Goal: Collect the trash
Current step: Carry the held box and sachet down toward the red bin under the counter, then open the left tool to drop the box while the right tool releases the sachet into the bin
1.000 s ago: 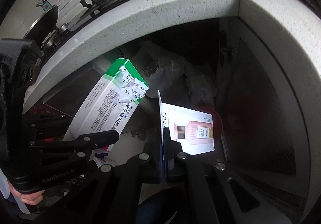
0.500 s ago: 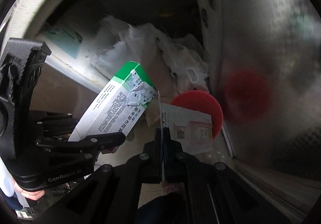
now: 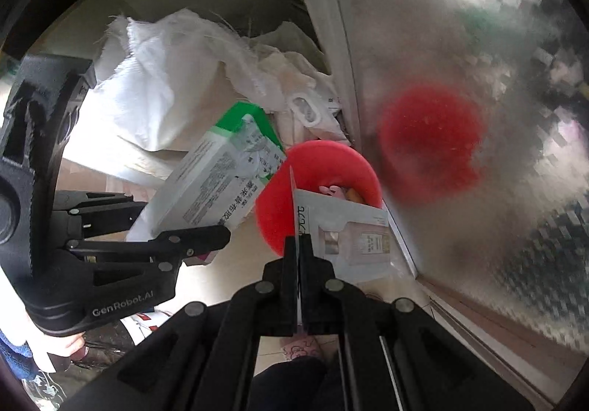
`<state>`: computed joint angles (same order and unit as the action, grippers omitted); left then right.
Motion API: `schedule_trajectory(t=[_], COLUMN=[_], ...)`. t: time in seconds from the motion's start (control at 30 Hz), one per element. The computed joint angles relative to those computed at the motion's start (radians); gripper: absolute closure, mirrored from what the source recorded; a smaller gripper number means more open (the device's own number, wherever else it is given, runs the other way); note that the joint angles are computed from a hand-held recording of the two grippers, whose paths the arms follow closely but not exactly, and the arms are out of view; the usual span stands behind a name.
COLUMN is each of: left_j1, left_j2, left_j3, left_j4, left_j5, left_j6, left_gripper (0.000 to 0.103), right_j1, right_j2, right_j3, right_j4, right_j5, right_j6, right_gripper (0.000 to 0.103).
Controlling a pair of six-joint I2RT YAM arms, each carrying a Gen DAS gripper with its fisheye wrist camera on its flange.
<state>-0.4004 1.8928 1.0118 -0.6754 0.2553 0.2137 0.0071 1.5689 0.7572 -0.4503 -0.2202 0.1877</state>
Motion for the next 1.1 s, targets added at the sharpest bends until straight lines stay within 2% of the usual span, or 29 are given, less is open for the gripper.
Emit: schedule_trajectory(t=[0.03,0.1,0.17,0.2,0.6,0.73,1.1], left_j1=[-0.01,-0.014,-0.005,-0.003,0.046,0.072,0.138], left_j2=[0.011,0.014,0.012,0.005,-0.086,-0.116,-0.128], left_j3=[0.008,0.009,0.006,-0.001,-0.08,-0.115,-0.133], left_j4=[0.004,0.014,0.02,0.031,0.104,0.153,0.176], left_j5=[0.002,-0.001,0.002,0.001,-0.075,-0.135,-0.164], left_j6=[-0.009,-0.013,-0.01,-0.012,-0.074,-0.101,-0.175], left_gripper=[0.052,0.041,0.022,0.02,0.015,0.015,0.015], right_j1=[-0.016,-0.016,-0.02,-0.02,0.031,0.054,0.094], right_j2=[-0.003,-0.003,0.003,0.008,0.109,0.152,0.222], right_j3=[-0.011,-0.008,-0.014,-0.01,0.06,0.087,0.149], right_j4=[0.005,0.004,0.016,0.016,0.02,0.023,0.0], right_j5=[-0.005,-0.008,-0.014,-0.014,-0.027,-0.02,-0.033], right_j6=[-0.013,-0.012,-0.029,-0.037,-0.115,-0.137,-0.181], right_gripper=[0.102,0.102,0.103,0.103,0.103,0.102,0.102])
